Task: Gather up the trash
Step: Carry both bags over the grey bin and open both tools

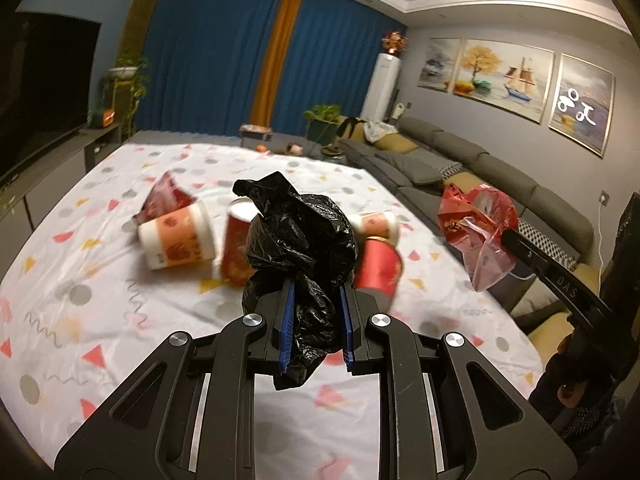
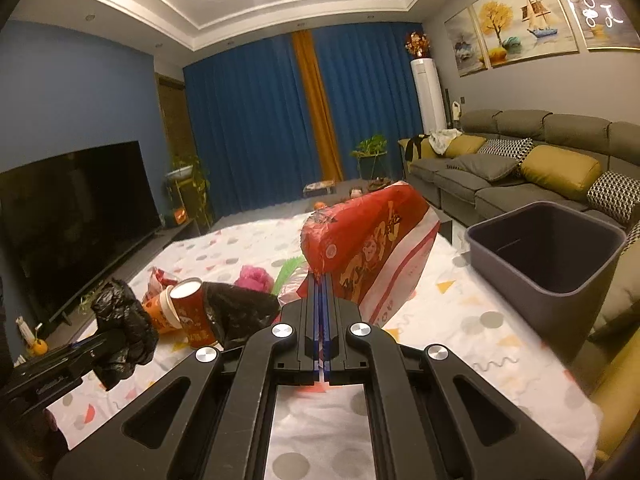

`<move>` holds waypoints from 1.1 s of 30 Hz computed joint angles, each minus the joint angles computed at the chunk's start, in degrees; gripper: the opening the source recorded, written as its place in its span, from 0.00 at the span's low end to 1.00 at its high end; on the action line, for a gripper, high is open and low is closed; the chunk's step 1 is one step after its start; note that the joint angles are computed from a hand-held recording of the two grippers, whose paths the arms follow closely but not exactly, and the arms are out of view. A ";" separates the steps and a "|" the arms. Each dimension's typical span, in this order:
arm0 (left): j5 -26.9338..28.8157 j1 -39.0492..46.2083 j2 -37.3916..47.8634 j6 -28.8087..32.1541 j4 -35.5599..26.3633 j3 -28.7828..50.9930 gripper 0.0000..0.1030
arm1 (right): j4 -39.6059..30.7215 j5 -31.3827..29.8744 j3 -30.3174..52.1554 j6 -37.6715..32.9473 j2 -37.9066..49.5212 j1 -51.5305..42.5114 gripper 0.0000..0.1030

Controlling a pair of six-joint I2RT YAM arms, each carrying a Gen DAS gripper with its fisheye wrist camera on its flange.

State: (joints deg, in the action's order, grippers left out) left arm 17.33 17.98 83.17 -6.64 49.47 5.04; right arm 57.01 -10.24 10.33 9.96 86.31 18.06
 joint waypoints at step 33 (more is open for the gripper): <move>-16.83 -42.22 34.55 -2.66 -12.17 52.97 0.18 | -4.69 -19.26 18.19 -7.72 14.69 -35.56 0.02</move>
State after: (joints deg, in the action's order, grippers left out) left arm 0.50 -24.25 117.71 -9.30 37.29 58.01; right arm 52.32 -29.51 28.52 2.24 101.01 -17.50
